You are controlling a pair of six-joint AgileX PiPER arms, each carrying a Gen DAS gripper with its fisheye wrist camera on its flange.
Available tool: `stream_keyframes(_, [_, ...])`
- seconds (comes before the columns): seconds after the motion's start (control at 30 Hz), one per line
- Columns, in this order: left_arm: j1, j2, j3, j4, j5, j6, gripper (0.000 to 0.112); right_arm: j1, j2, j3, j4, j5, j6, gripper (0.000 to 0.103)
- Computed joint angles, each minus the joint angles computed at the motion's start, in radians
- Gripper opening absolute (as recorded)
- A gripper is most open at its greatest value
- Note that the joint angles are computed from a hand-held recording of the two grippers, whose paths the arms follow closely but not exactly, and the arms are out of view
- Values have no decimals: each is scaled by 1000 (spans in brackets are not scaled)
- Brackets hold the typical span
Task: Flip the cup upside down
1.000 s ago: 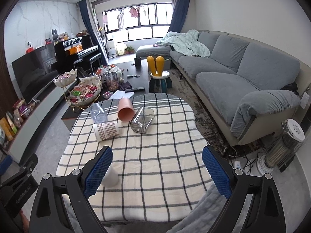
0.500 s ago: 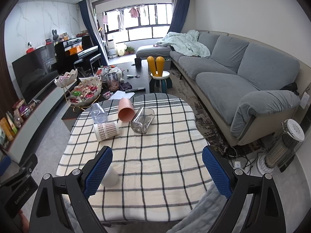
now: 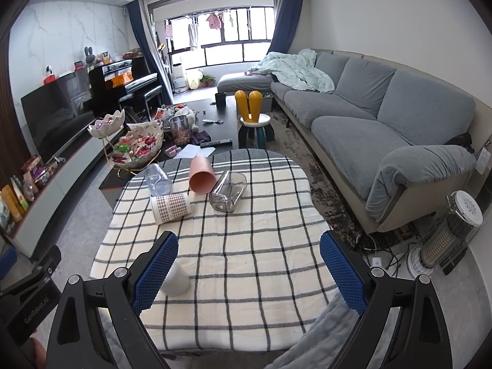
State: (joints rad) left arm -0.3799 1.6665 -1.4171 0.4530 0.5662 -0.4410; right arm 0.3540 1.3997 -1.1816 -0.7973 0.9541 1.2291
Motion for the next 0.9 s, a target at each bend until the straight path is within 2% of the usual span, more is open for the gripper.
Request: stream_keyframes(0.9, [7,17,-13,-89,11,71,103,5,4,-3,3,4,2,94])
